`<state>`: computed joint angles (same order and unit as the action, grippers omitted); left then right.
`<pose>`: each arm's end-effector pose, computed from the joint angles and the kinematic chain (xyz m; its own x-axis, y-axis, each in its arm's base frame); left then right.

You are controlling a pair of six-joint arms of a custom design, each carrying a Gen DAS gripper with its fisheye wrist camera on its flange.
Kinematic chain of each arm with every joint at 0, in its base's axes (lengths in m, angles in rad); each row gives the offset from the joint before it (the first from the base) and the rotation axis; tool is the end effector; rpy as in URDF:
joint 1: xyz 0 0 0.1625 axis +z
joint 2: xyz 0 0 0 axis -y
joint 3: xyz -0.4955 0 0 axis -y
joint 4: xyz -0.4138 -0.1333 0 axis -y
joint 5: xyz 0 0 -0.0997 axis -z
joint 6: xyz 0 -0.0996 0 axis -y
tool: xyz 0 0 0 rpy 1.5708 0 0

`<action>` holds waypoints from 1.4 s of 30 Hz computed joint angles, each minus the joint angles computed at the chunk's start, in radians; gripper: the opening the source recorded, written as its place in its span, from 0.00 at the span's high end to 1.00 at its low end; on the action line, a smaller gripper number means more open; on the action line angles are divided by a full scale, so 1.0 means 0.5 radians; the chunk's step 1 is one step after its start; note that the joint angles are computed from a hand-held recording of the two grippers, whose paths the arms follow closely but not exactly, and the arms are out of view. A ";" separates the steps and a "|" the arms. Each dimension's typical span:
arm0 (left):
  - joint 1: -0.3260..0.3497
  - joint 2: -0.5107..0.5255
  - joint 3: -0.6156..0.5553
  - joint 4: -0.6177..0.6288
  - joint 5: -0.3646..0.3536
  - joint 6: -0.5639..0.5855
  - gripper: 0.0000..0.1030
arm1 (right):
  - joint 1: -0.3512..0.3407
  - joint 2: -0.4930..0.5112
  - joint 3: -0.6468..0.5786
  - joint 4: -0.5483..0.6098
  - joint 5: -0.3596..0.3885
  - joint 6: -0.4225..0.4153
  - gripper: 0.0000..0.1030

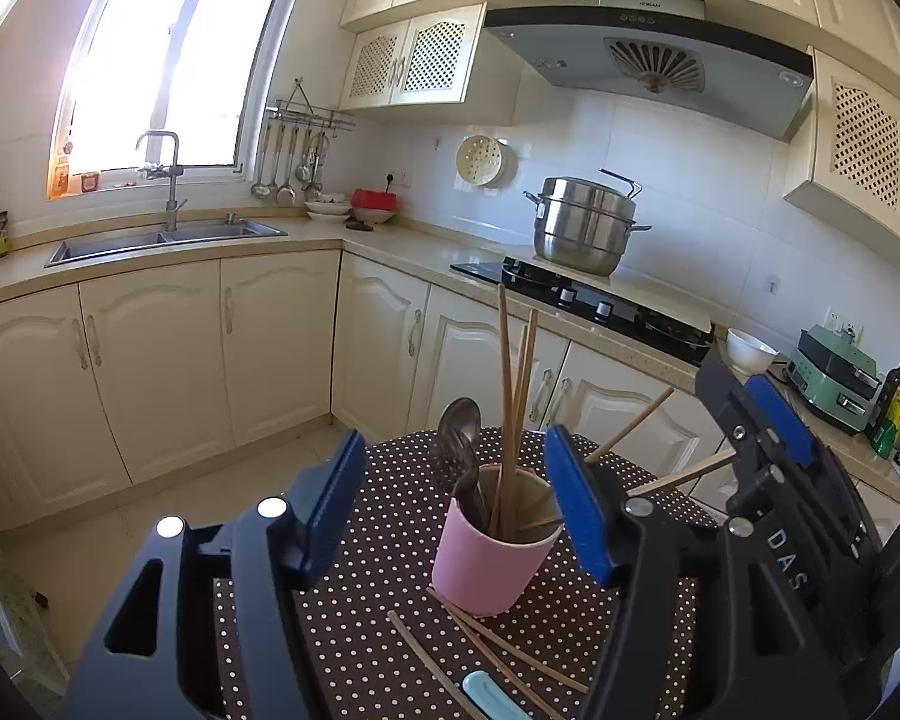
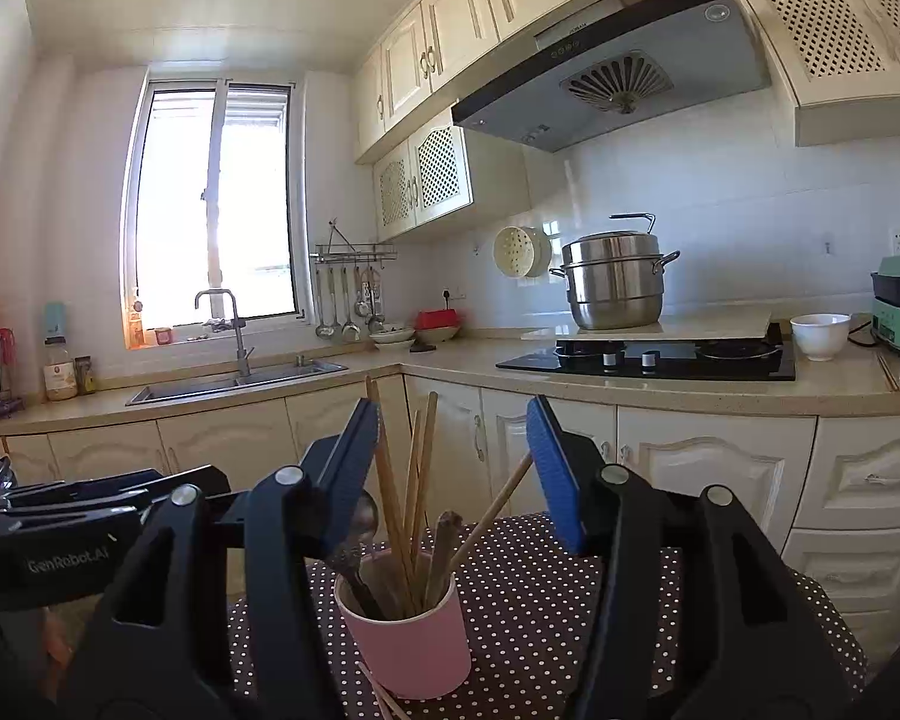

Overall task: Organize utensils
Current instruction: 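Move both tools back down to the remaining chopsticks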

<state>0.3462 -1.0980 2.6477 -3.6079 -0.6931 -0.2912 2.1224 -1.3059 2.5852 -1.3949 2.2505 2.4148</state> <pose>-0.2601 -0.3170 0.1804 -0.7709 0.3725 -0.5166 0.6366 0.4246 -0.6438 0.2369 -0.2501 0.1543 -0.7797 0.1581 0.6059 -0.6124 0.0091 -0.7905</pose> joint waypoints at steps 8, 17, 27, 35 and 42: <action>0.031 -0.210 0.025 0.649 -0.124 -0.344 0.34 | 0.121 -0.046 0.017 0.086 0.276 -0.062 0.44; 0.319 -0.169 -0.101 1.391 -0.493 -0.703 0.34 | -0.044 -0.062 -0.010 0.697 0.400 0.323 0.40; 0.565 0.070 -0.253 1.526 -0.628 -0.816 0.34 | -0.397 0.028 -0.091 1.354 0.197 0.692 0.37; 0.512 0.268 -0.354 1.649 -0.382 -0.852 0.45 | -0.576 0.051 -0.152 1.586 0.069 0.679 0.37; 0.524 0.325 -0.336 1.465 -0.353 -0.718 0.85 | -0.660 0.212 -0.391 2.119 0.047 0.723 0.37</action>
